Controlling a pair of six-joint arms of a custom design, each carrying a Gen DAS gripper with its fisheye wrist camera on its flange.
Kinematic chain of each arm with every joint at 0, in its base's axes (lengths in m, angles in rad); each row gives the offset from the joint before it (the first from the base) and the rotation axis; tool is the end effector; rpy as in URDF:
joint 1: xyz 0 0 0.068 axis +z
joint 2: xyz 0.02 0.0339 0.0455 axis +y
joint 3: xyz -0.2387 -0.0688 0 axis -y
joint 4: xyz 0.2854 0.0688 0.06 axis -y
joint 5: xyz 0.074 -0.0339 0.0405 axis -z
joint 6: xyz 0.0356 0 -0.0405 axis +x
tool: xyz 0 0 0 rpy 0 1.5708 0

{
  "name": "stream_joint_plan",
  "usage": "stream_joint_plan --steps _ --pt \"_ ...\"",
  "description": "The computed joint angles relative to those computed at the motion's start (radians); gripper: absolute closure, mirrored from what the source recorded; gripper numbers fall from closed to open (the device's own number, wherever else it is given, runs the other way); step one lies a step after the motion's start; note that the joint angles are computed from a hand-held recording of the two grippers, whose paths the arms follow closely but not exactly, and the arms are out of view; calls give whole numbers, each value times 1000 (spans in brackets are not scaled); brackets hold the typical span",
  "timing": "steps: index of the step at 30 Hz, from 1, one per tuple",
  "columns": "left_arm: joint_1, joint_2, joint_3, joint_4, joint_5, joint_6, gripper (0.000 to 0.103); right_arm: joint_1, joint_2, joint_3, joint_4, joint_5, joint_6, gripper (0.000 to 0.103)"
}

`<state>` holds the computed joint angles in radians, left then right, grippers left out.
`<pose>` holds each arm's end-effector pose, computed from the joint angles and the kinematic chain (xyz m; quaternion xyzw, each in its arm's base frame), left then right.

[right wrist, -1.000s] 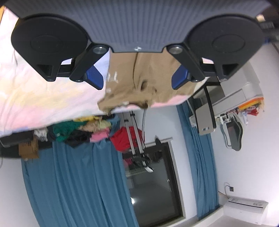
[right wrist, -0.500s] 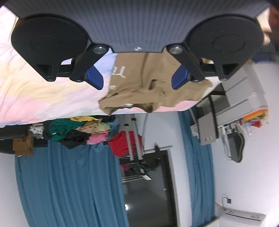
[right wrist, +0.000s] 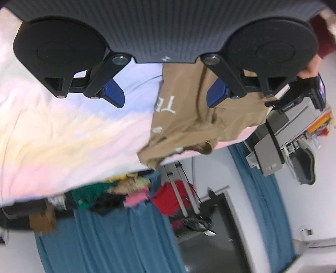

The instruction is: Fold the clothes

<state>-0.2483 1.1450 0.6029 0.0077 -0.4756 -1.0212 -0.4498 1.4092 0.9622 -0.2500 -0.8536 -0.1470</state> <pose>0.2829 -0.0549 0.1812 -0.4263 0.7380 -0.1207 0.5090 0.3175 -0.1235 0.2173 -0.0488 0.8418 0.2453 0.4784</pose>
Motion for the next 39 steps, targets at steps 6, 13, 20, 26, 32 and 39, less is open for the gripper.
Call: stream_joint_plan --steps 6,13,20,26,32,39 --pt "121 241 133 182 46 138 5 79 111 45 15 64 4 17" --pt "148 356 258 109 -28 221 74 113 162 80 2 98 11 17" --pt "27 349 438 -12 -150 573 99 88 125 62 18 74 23 17" --pt "-170 501 743 -75 -148 935 99 54 104 54 18 52 27 17" --pt "-332 804 1097 -198 -110 1038 99 31 137 74 36 63 75 17" --pt "-404 997 1239 -263 -52 889 58 19 172 75 80 68 103 17"
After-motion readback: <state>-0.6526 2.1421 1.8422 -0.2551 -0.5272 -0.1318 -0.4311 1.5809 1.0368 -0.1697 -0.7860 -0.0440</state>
